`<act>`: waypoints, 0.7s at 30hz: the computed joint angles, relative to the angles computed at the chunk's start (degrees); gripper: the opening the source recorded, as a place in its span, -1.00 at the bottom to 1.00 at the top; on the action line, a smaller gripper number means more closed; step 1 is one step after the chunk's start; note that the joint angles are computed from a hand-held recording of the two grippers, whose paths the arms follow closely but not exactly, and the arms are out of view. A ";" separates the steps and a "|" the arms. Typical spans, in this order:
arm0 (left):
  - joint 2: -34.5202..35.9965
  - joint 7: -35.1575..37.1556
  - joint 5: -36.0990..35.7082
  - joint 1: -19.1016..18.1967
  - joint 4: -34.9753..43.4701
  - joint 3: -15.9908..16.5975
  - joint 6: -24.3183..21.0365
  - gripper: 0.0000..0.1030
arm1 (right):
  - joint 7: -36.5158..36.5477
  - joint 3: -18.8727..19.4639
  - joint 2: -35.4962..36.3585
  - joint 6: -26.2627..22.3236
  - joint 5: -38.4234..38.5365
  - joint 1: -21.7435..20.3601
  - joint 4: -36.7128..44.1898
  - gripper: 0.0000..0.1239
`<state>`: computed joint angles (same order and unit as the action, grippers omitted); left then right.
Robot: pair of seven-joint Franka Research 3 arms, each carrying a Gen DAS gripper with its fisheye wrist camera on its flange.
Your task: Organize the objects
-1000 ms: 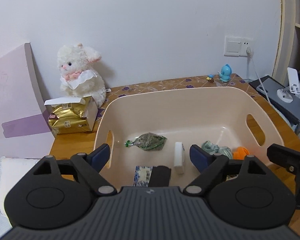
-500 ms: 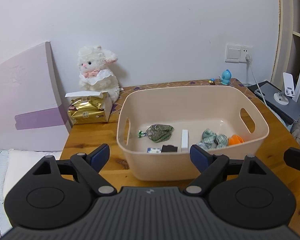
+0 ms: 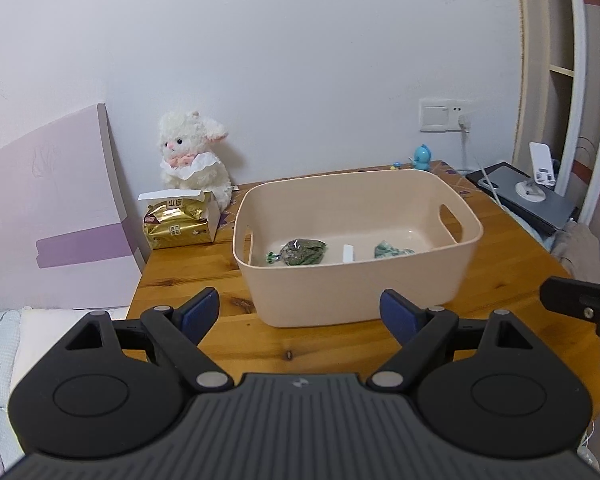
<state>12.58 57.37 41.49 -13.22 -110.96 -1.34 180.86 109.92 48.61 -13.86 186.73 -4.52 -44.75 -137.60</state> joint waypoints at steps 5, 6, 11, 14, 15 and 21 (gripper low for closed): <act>-3.90 -7.63 8.08 -2.81 -4.01 3.51 1.13 0.72 | -2.64 -10.18 -2.42 1.04 2.78 11.09 -3.74 0.66; -4.59 -10.18 10.55 -3.12 -4.57 4.04 1.36 0.72 | -3.23 -11.30 -2.91 1.27 3.73 12.55 -4.36 0.66; -7.49 -17.23 15.64 -1.14 -7.63 2.65 2.18 0.74 | -6.08 -16.02 -5.46 1.57 8.21 18.78 -7.17 0.66; -9.33 -14.27 11.67 2.17 -10.79 -0.71 3.03 0.75 | -7.78 -17.36 -6.98 0.97 9.75 20.99 -8.41 0.66; -9.99 -14.38 11.61 2.90 -11.65 -1.39 3.16 0.75 | -8.22 -17.68 -7.32 0.85 10.02 21.55 -8.72 0.66; -12.73 -28.59 26.79 6.73 -12.68 -3.87 2.61 0.79 | -9.19 -18.92 -9.08 -0.20 10.98 24.18 -10.36 0.66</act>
